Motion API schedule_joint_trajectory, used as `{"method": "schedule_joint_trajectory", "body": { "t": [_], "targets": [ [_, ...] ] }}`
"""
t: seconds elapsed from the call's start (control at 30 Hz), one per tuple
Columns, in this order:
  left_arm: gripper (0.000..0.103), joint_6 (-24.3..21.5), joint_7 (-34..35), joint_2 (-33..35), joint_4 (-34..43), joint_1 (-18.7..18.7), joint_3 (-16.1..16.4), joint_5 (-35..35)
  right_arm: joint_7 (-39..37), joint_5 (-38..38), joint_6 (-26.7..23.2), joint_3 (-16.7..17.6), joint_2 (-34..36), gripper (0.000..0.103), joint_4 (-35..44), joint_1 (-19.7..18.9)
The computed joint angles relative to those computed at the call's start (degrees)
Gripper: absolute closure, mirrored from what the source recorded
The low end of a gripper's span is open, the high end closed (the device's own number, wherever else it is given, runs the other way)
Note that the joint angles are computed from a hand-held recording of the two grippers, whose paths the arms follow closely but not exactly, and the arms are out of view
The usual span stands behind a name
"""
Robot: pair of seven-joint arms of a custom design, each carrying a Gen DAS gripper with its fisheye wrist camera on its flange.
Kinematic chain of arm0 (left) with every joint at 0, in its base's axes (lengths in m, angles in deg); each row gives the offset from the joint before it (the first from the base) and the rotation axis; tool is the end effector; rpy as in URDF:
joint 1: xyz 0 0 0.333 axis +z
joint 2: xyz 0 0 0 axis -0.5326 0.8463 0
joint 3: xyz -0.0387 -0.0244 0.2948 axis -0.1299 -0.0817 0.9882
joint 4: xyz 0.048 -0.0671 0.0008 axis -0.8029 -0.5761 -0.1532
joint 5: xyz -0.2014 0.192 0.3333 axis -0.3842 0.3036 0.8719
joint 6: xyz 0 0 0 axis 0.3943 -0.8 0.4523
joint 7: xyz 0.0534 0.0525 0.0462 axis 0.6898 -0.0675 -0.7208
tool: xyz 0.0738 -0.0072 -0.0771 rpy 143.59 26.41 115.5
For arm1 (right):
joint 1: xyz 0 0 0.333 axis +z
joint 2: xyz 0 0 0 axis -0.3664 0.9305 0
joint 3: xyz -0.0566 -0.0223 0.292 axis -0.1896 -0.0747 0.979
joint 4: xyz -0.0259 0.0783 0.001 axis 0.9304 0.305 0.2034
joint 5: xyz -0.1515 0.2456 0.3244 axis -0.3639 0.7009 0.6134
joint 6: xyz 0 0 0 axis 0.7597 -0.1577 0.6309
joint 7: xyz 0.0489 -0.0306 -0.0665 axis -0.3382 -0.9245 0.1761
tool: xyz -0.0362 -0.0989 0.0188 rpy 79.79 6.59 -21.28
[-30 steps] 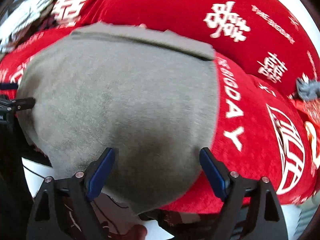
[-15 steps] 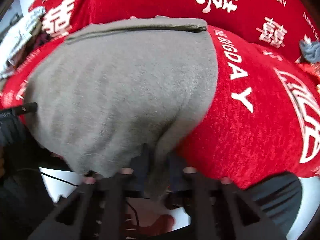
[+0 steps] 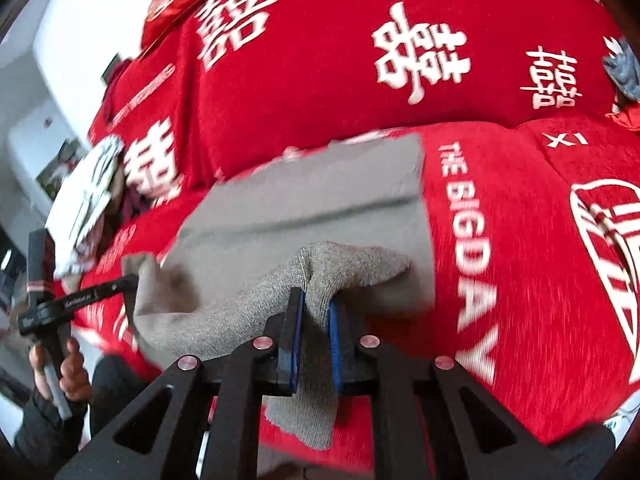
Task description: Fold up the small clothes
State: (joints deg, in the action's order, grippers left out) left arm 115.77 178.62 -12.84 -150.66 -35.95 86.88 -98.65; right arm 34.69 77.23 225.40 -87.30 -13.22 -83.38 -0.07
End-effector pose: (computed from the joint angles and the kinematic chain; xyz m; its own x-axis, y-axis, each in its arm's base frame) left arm 0.5350 -0.0324 0.6075 -0.0068 -0.9738 0.2275 -0.7905 -0.1341 -0.5975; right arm 0.4892 0.1547 0.5559 0.2237 -0.8555 -0.4670 -0.7172 0.1799 -0.6732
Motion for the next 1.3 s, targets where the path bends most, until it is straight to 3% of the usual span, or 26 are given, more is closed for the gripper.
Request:
{"method": "schedule_joint_trajectory", "body": {
  "t": [0.17,0.27,0.3,0.33,0.37,0.4,0.43,0.47,0.5,0.63,0.73,0.8,0.87,0.9,0.93,0.97,1.03,1.3],
  "targets": [
    [0.087,-2.62,-1.45,9.11,7.97,1.80,-0.45,-0.17,3.43,-2.72,-1.50,0.99,10.38,0.090,8.50,-2.43],
    [0.082,-3.92,0.91,8.67,7.27,2.25,-0.06,-4.02,6.05,-6.87,-3.44,2.37,13.73,0.087,11.08,-4.26],
    [0.073,-4.39,2.27,7.78,6.41,2.27,0.45,-6.28,6.71,-7.91,-4.24,2.65,14.06,0.085,11.38,-4.61],
    [0.033,-4.44,2.78,6.86,5.35,2.42,0.53,-7.27,6.70,-7.90,-4.45,2.68,13.98,0.085,11.28,-4.67],
    [0.008,-3.61,2.66,5.04,3.31,2.74,0.45,-7.50,6.27,-7.48,-4.29,2.61,13.53,0.081,10.84,-4.62],
    [0.001,-0.27,0.21,1.91,-0.43,3.65,-0.40,-5.81,5.80,-7.23,-4.02,2.59,12.73,0.071,10.10,-4.55],
    [0.001,2.23,-1.38,-0.61,-3.37,4.02,-0.73,-4.62,5.30,-7.10,-3.65,2.58,11.57,0.063,9.09,-4.48],
    [0.001,2.40,-1.82,-2.52,-5.15,3.80,-0.35,-3.95,5.00,-7.12,-2.88,2.65,10.16,0.044,7.75,-4.43],
    [0.001,1.10,-0.69,-4.13,-6.47,2.68,1.02,-4.91,5.20,-7.44,-2.08,2.86,8.63,0.034,6.26,-4.45],
    [0.001,-2.77,0.34,-6.35,-9.33,0.03,3.06,-6.94,2.98,-4.70,-0.90,1.39,3.19,0.034,0.65,-2.13],
    [0.001,-2.99,0.95,-5.20,-9.14,-0.93,1.95,-6.02,2.39,-3.60,-2.36,0.98,2.53,0.034,-0.52,-1.35],
    [0.011,-3.11,2.45,-4.28,-8.39,-2.46,2.29,-7.90,2.68,-3.66,-2.81,1.20,3.13,0.034,-0.46,-1.35],
    [0.043,-5.47,3.98,-2.23,-6.37,-3.16,1.80,-7.66,1.12,-2.21,-3.94,0.43,4.30,0.040,0.32,-0.48],
    [0.047,-5.32,3.16,-2.30,-6.58,-2.28,0.52,-5.42,-0.73,-0.51,-5.10,-0.42,5.04,0.064,1.00,0.34],
    [0.064,-4.05,2.50,-2.87,-7.27,-1.70,-0.61,-3.48,-2.15,1.20,-7.07,-1.11,5.95,0.076,1.91,0.84],
    [0.094,-3.99,3.44,-3.40,-7.65,-2.15,-0.31,-3.70,-3.22,3.17,-8.34,-1.49,6.55,0.086,2.49,1.05],
    [0.093,-5.02,4.85,-4.42,-7.90,-3.25,1.32,-7.01,-6.84,7.77,-7.99,-1.88,5.95,0.089,2.03,1.53],
    [0.093,3.28,6.61,-9.29,-9.15,-5.20,3.15,-11.55,-23.72,23.88,-7.76,-3.71,0.23,0.090,1.59,3.87]
  ]
}}
